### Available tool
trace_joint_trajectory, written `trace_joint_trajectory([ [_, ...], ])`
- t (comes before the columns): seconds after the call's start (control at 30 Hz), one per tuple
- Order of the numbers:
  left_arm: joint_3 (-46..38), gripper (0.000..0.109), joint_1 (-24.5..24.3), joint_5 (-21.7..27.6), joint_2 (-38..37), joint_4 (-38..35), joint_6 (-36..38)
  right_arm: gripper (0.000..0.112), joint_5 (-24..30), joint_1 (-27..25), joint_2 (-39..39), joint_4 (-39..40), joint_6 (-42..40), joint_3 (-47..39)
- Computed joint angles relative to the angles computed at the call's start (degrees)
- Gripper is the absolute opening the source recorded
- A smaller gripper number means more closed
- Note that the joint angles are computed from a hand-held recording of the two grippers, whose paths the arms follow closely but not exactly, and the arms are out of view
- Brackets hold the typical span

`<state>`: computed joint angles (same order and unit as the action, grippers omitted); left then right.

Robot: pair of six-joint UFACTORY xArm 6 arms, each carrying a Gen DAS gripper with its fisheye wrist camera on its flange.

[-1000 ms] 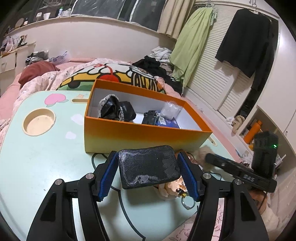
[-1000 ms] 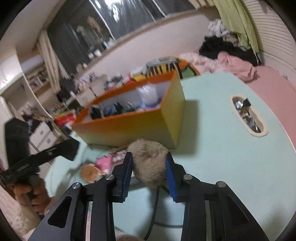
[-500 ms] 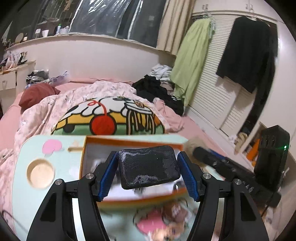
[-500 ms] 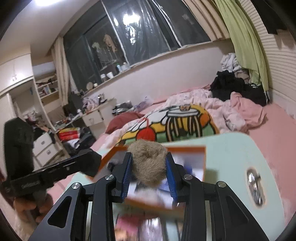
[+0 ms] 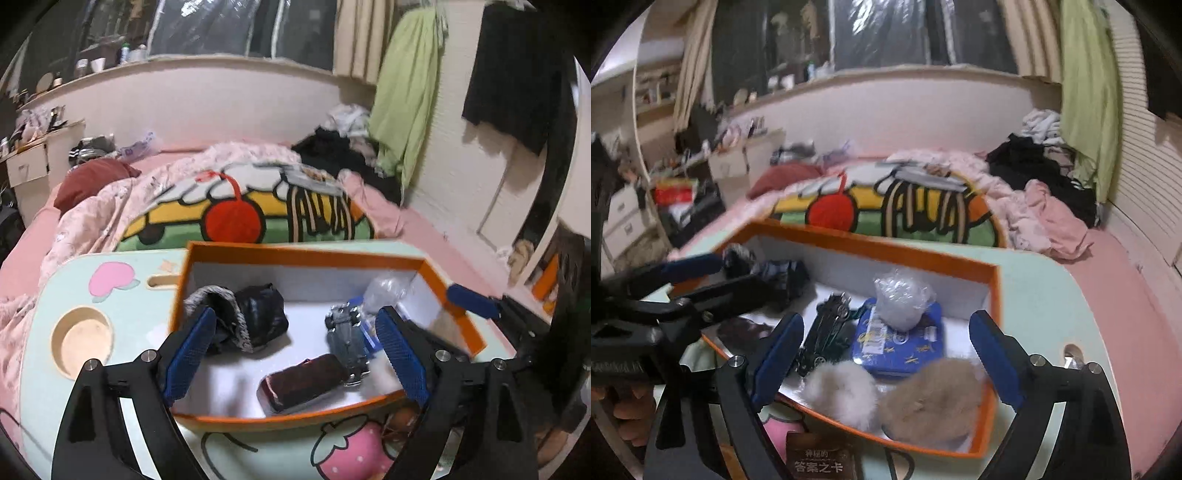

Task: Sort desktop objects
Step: 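Drop the black case and beige pompom into the orange box, then grasp the figurine keychain with the left gripper while the right grasps the brown card box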

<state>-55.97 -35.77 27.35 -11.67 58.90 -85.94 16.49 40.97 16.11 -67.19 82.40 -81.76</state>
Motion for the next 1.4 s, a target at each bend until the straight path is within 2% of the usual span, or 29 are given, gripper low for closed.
trace_joint_trajectory([
  [0.1,2.1,0.088,-1.4,1.2,-4.0,2.4,-3.1,0.091,-2.3,-0.7,-5.7,-7.3,10.0,4.6],
  [0.23,6.2,0.088,-3.8,2.6,-9.1,0.8,-1.5,0.091,-3.3,-0.3,-13.1,-7.2,13.7,13.3],
  [0.3,8.2,0.088,-4.9,3.3,-11.1,-2.2,0.8,0.091,-3.1,0.4,-15.6,-2.5,10.0,17.4],
  [0.37,10.8,0.088,-6.4,4.4,-12.6,-6.8,4.2,0.091,-1.0,1.9,-17.1,6.5,1.0,20.7],
  [0.43,12.2,0.088,-8.4,7.3,-12.4,-8.6,4.2,0.091,3.4,3.9,-17.7,9.8,-3.0,22.3],
  [0.47,12.8,0.088,-9.3,9.3,-11.7,-9.3,2.8,0.091,7.2,5.4,-17.5,10.4,-4.4,22.3],
  [0.5,13.4,0.088,-9.6,9.9,-10.9,-9.6,1.2,0.091,11.4,6.8,-16.5,11.5,-6.6,21.7],
  [0.53,14.3,0.089,-9.7,9.7,-10.0,-7.5,-2.0,0.091,13.2,7.3,-15.3,12.8,-8.4,21.0],
  [0.6,13.2,0.09,-10.7,11.8,-8.5,-6.5,-2.3,0.095,11.4,7.1,-14.4,14.6,-9.7,21.2],
  [0.67,9.7,0.091,-11.8,15.9,-5.0,-9.1,2.6,0.1,12.1,7.0,-14.5,16.0,-11.1,21.2],
  [0.73,6.8,0.092,-13.2,19.6,-1.9,-9.3,5.3,0.101,9.3,6.0,-15.1,17.6,-11.8,22.7],
  [1.0,7.5,0.094,-12.0,17.0,-1.6,-8.8,5.8,0.102,8.1,5.7,-15.8,16.3,-11.0,24.0],
  [1.4,7.3,0.094,-12.2,17.2,-2.3,-9.0,6.1,0.102,8.1,5.8,-14.8,16.8,-11.7,22.7],
])
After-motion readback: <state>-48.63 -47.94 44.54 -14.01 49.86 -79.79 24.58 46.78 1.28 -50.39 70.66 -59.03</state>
